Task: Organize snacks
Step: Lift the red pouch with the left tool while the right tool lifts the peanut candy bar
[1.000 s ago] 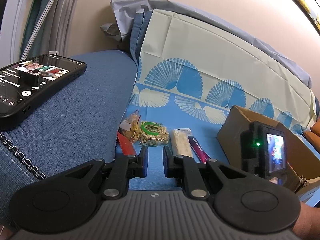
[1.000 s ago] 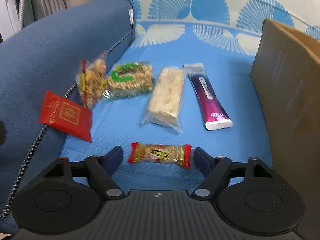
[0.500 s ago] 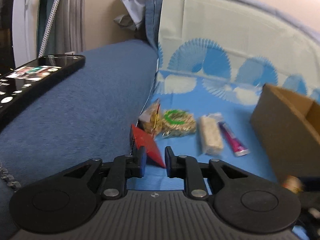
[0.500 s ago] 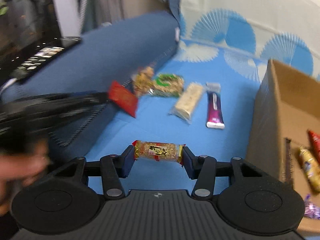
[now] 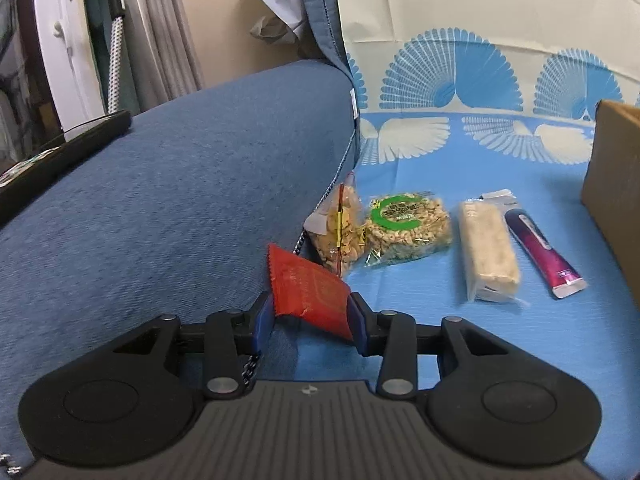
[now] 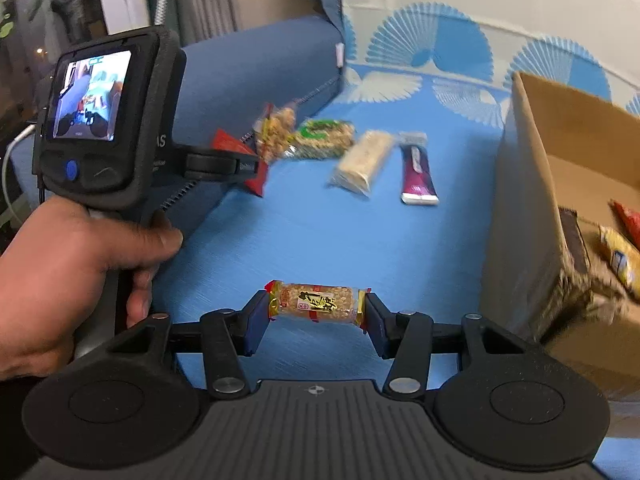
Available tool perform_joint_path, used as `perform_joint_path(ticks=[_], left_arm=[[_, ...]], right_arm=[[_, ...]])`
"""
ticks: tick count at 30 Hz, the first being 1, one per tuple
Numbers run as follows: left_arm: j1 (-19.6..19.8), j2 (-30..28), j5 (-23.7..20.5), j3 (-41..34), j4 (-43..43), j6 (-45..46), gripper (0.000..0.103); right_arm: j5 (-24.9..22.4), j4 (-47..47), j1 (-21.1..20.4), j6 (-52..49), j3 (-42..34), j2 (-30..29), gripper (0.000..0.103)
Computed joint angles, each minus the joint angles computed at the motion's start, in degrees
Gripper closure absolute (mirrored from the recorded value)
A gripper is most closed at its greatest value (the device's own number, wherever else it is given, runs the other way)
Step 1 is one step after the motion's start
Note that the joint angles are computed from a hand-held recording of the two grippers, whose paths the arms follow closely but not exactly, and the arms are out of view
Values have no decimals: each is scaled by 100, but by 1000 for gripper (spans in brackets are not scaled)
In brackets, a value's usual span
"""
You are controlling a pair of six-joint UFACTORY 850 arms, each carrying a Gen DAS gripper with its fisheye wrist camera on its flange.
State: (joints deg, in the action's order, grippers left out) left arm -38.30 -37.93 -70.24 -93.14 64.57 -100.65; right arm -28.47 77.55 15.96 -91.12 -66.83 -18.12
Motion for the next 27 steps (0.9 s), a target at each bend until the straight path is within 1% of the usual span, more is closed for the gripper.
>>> perform_joint_path(ticks=[2, 3, 4, 5, 6, 8, 10, 12, 15, 18, 19, 20, 21, 22, 23, 24, 25, 26, 27], left_arm=[[16, -50, -21, -32, 60, -23, 58], [18, -47, -16, -10, 120, -71, 61], [11, -25, 0, 23, 162, -142, 67], [13, 33, 46, 97, 205, -264, 79], [16, 145, 176, 238, 287, -462, 88], [5, 332, 379, 455, 446, -754, 97], [-26, 556, 607, 720, 681, -1113, 98], [-58, 833, 933, 1048, 1008, -1625, 99], [-53, 1409, 1835, 1718, 1609, -2679, 99], [33, 2042, 2999, 2476, 2503, -4113, 99], [99, 2221, 3438, 2649, 2658, -4405, 99], [171, 2323, 3829, 2732, 2614, -4458, 97], [238, 2372, 4147, 2742, 2331, -4271, 95], [278, 2354, 4321, 2702, 1808, -3844, 91], [283, 2309, 4255, 2618, 1267, -3349, 81], [243, 2270, 4097, 2535, 967, -3052, 68], [177, 2234, 3898, 2459, 906, -2923, 61], [115, 2180, 3693, 2376, 888, -2805, 52], [73, 2107, 3540, 2269, 766, -2589, 48]], right_arm=[[6, -37, 15, -1, -23, -54, 50], [-7, -61, 19, 4, -44, -84, 50], [-23, -82, 25, 5, -63, -108, 50], [-44, -103, 25, -5, -68, -115, 50], [-54, -110, 27, -35, -63, -114, 50], [-44, -133, 43, -70, -57, -116, 50], [-9, -164, 63, -68, -72, -135, 50], [33, -210, 84, -31, -74, -146, 50], [126, -244, 119, -34, -64, -153, 50], [195, -244, 131, -58, -38, -145, 50], [218, -237, 132, -70, -23, -137, 50], [240, -237, 135, -69, -9, -129, 50], [252, -241, 135, -64, 4, -122, 50], [261, -256, 135, -50, 8, -121, 50], [278, -270, 139, -45, 17, -117, 50], [297, -277, 145, -57, 30, -113, 50], [319, -289, 152, -67, 40, -110, 50], [352, -297, 162, -86, 52, -107, 50], [376, -315, 171, -85, 53, -110, 50]])
